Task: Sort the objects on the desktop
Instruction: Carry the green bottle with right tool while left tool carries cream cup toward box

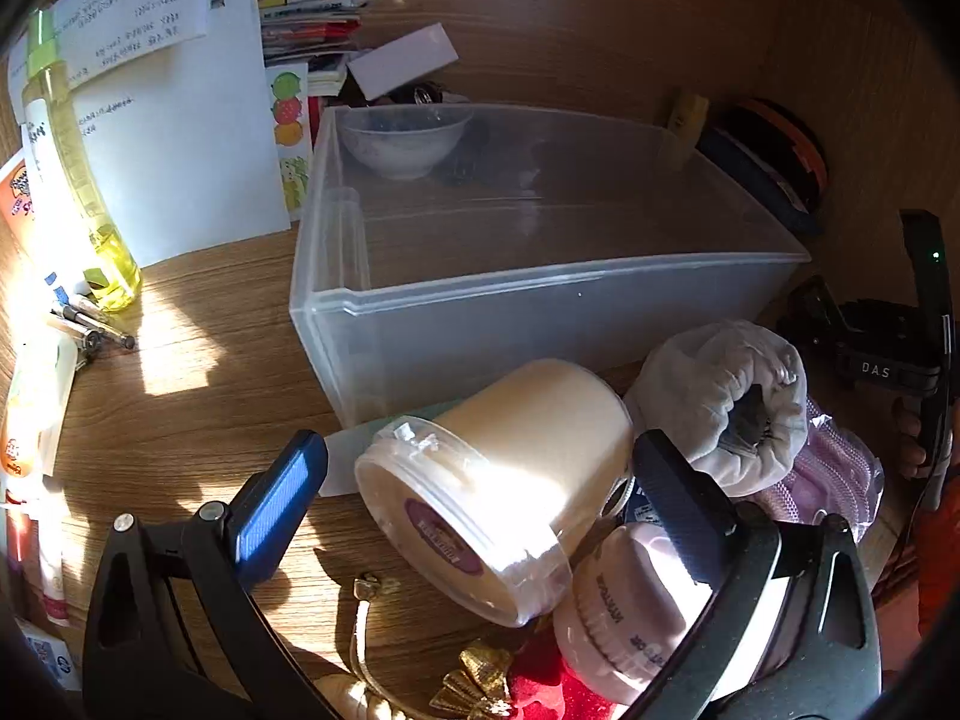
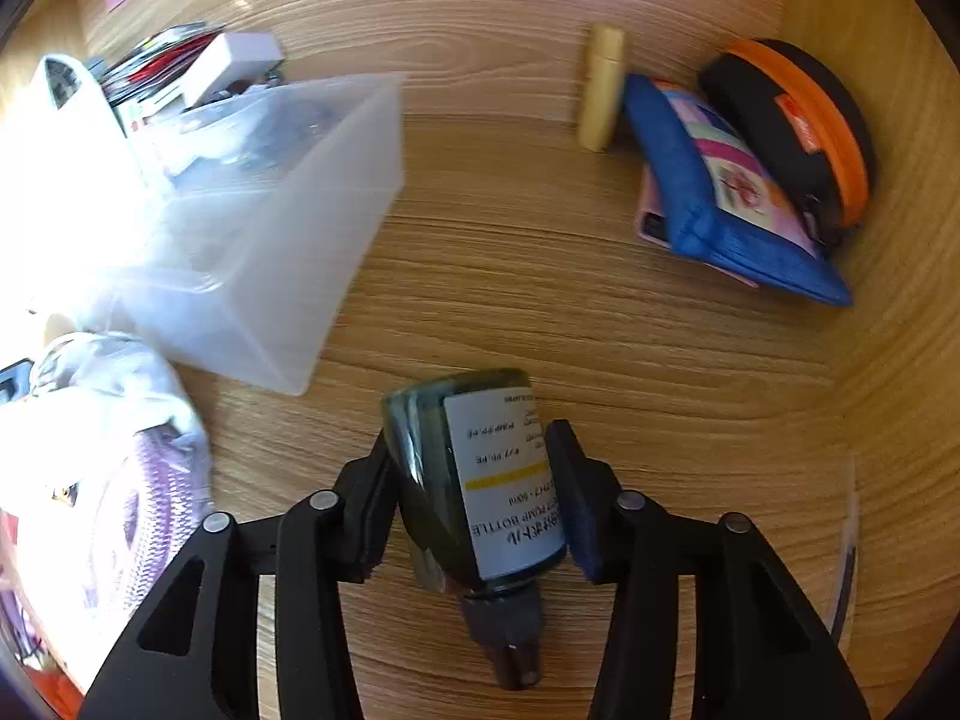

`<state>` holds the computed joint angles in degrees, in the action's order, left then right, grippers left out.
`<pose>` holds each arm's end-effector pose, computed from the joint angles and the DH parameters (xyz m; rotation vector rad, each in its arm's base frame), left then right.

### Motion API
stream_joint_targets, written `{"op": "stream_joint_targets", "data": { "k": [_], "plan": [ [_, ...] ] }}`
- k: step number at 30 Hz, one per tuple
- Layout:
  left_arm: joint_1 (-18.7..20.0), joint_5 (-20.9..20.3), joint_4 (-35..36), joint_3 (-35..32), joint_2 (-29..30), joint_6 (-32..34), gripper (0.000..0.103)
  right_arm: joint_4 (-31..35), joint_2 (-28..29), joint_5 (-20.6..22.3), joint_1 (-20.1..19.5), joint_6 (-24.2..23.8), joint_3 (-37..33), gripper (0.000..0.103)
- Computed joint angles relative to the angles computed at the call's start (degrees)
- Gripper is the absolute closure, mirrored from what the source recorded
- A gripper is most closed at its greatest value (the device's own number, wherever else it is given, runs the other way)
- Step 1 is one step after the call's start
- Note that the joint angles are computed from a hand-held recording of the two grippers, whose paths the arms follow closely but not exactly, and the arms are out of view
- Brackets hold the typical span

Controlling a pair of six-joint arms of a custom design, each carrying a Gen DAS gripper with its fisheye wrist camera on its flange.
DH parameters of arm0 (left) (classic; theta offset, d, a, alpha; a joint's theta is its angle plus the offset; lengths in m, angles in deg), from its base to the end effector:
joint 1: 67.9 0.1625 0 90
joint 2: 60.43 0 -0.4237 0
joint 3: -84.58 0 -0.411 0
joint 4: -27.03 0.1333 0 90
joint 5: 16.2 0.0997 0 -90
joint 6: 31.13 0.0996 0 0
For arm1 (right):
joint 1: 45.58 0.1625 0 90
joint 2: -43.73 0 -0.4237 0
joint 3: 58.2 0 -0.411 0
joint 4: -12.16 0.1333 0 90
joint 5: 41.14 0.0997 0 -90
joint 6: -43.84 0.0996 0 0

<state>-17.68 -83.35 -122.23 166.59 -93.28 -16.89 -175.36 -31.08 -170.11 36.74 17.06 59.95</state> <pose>-0.3407 -0.6779 0.0085 1.2135 2.4895 -0.3623 -0.0009 -0.5358 0.3248 -0.0265 -2.1468 0.8107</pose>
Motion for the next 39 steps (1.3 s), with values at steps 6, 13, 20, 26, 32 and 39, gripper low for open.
{"op": "stream_joint_targets", "data": {
  "k": [6,13,20,26,32,39],
  "plan": [
    [0.2,-0.9,0.7,-0.1,0.0,0.5,0.009,-0.6,-0.2,2.5,0.4,-2.5,1.3,0.062],
    [0.4,-1.4,0.4,0.5,-0.6,0.1,0.014,-1.3,-1.7,4.7,1.3,-2.9,2.7,0.062],
    [0.4,-1.6,-3.4,2.6,-2.1,-1.8,0.014,-2.9,-3.6,6.7,3.1,-3.6,4.0,0.064],
    [-0.4,-1.8,-8.1,4.9,-3.9,-1.9,0.014,-5.7,-4.0,7.6,5.1,-4.7,4.8,0.065],
    [-0.9,-2.6,-11.2,6.0,-5.5,-1.5,0.014,-7.0,-4.6,9.7,5.9,-5.0,5.2,0.065],
    [-0.8,-3.6,-12.8,5.6,-6.5,-1.1,0.014,-8.8,-4.1,11.4,7.1,-5.9,5.3,0.065]
  ]
}}
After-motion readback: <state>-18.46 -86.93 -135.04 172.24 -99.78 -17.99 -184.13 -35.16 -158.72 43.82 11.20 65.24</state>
